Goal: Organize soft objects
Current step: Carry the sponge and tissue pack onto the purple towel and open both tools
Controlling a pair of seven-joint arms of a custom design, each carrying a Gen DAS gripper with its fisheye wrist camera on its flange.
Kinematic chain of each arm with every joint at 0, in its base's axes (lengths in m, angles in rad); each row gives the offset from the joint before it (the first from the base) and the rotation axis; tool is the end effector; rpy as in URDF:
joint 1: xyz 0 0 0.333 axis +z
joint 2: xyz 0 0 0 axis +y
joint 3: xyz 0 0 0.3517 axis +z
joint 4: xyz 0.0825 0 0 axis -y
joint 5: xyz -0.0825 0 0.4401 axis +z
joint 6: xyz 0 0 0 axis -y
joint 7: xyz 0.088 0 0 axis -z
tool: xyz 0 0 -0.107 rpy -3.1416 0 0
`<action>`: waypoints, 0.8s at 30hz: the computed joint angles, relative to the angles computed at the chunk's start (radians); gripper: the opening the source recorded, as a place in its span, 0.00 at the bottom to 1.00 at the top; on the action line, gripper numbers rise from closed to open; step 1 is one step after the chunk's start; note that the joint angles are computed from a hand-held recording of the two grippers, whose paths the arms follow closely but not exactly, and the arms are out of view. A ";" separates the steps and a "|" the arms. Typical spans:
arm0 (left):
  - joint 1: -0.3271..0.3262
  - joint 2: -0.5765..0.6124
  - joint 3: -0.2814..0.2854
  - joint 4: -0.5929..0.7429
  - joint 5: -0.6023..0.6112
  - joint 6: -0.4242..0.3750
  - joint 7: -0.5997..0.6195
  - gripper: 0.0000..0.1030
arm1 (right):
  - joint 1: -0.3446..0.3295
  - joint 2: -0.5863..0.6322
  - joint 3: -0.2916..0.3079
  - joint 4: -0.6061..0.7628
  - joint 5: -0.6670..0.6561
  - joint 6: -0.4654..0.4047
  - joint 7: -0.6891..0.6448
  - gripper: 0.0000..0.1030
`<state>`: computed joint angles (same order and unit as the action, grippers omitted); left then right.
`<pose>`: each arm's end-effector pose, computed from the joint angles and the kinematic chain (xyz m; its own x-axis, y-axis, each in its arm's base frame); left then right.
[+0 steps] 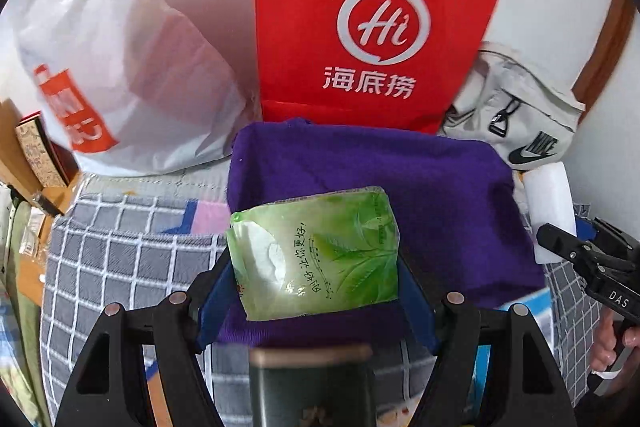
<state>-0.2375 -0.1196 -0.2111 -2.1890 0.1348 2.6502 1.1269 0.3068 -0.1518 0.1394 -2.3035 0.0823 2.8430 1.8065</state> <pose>0.5362 -0.2661 0.5109 -0.1399 -0.9849 0.1016 -0.8357 0.0625 -0.5456 0.5219 0.2476 0.4933 0.2088 -0.9584 -0.1947 -0.7935 -0.0497 -0.6065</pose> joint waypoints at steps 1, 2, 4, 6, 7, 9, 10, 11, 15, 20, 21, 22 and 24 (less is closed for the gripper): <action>-0.002 0.027 0.007 0.022 -0.022 -0.004 0.025 0.71 | 0.007 0.027 -0.010 0.024 0.023 -0.007 -0.027 0.52; -0.001 0.042 0.008 0.035 -0.032 -0.006 0.035 0.71 | 0.010 0.054 -0.015 0.049 0.034 -0.015 -0.045 0.52; 0.005 0.078 0.007 0.068 -0.035 -0.018 0.043 0.71 | 0.010 0.103 -0.019 0.096 0.018 -0.043 -0.057 0.52; 0.010 0.113 0.004 0.102 -0.035 -0.029 0.053 0.71 | 0.011 0.131 -0.026 0.121 -0.012 -0.055 -0.057 0.52; 0.012 0.133 0.003 0.123 -0.041 -0.040 0.059 0.71 | 0.011 0.144 -0.030 0.132 -0.026 -0.063 -0.059 0.52; 0.019 0.168 0.001 0.155 -0.052 -0.048 0.063 0.71 | 0.012 0.167 -0.039 0.150 -0.043 -0.077 -0.061 0.52; 0.022 0.184 0.000 0.169 -0.055 -0.050 0.067 0.71 | 0.012 0.179 -0.044 0.160 -0.046 -0.083 -0.062 0.52; 0.024 0.200 -0.002 0.184 -0.053 -0.057 0.070 0.71 | 0.011 0.189 -0.047 0.168 -0.027 -0.091 -0.077 0.52; 0.027 0.260 -0.006 0.247 -0.024 -0.109 0.075 0.71 | 0.005 0.220 -0.052 0.192 0.086 -0.123 -0.168 0.52; 0.028 0.307 -0.007 0.297 -0.002 -0.123 0.058 0.72 | 0.000 0.250 -0.053 0.213 0.160 -0.141 -0.230 0.52; 0.028 0.314 -0.007 0.304 0.001 -0.125 0.056 0.72 | -0.001 0.258 -0.053 0.222 0.171 -0.149 -0.242 0.52; 0.028 0.323 -0.007 0.314 0.005 -0.126 0.056 0.72 | -0.002 0.262 -0.053 0.226 0.182 -0.154 -0.255 0.52; 0.030 0.338 -0.010 0.331 0.002 -0.136 0.058 0.72 | 0.000 0.266 -0.056 0.230 0.180 -0.158 -0.263 0.53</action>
